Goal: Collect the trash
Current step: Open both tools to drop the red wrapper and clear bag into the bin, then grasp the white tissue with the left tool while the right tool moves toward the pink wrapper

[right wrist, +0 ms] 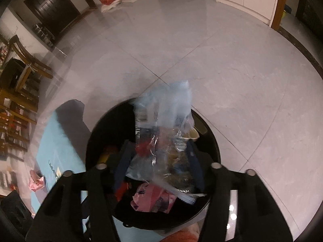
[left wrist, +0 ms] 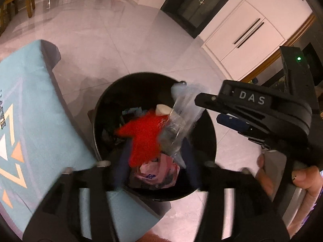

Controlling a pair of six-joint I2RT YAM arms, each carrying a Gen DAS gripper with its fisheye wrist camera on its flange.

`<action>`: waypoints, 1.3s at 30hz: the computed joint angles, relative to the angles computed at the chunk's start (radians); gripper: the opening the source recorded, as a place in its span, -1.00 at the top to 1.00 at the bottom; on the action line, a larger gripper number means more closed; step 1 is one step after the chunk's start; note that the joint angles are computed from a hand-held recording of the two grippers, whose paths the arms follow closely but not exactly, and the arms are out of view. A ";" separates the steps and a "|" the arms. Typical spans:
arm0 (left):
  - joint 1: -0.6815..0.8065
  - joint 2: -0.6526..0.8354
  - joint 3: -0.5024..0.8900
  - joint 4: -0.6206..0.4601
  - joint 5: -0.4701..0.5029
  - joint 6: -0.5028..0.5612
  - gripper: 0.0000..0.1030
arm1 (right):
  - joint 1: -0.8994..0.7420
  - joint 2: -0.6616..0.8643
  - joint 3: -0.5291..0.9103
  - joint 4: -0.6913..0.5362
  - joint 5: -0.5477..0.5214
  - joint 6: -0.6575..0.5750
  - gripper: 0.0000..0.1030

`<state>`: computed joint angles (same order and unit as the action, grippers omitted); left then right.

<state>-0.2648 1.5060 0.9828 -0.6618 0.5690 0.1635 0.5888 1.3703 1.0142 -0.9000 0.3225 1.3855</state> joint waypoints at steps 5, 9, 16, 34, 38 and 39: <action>0.091 -0.049 0.013 -0.042 0.018 0.061 -0.75 | 0.020 -0.006 0.031 -0.012 0.035 -0.005 -0.39; 0.229 -0.065 0.065 -0.081 0.018 0.088 -0.89 | 0.040 0.007 0.074 -0.036 0.065 -0.002 -0.48; 0.554 -0.009 0.213 -0.068 -0.097 0.170 -0.94 | 0.102 0.077 0.191 -0.070 0.131 -0.023 -0.65; 0.972 0.512 0.507 -0.042 -0.148 0.206 -0.90 | 0.190 0.338 0.490 -0.140 0.190 -0.117 -0.78; 0.964 0.506 0.453 0.001 -0.203 0.236 -0.12 | 0.209 0.402 0.561 -0.147 0.188 -0.152 -0.78; 0.969 0.522 0.467 -0.018 -0.201 0.242 0.18 | 0.214 0.426 0.590 -0.156 0.189 -0.163 -0.78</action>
<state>0.7039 2.0281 1.4493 -0.6798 0.3681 0.4050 0.8032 1.7964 1.6045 -1.0556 0.5112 1.2221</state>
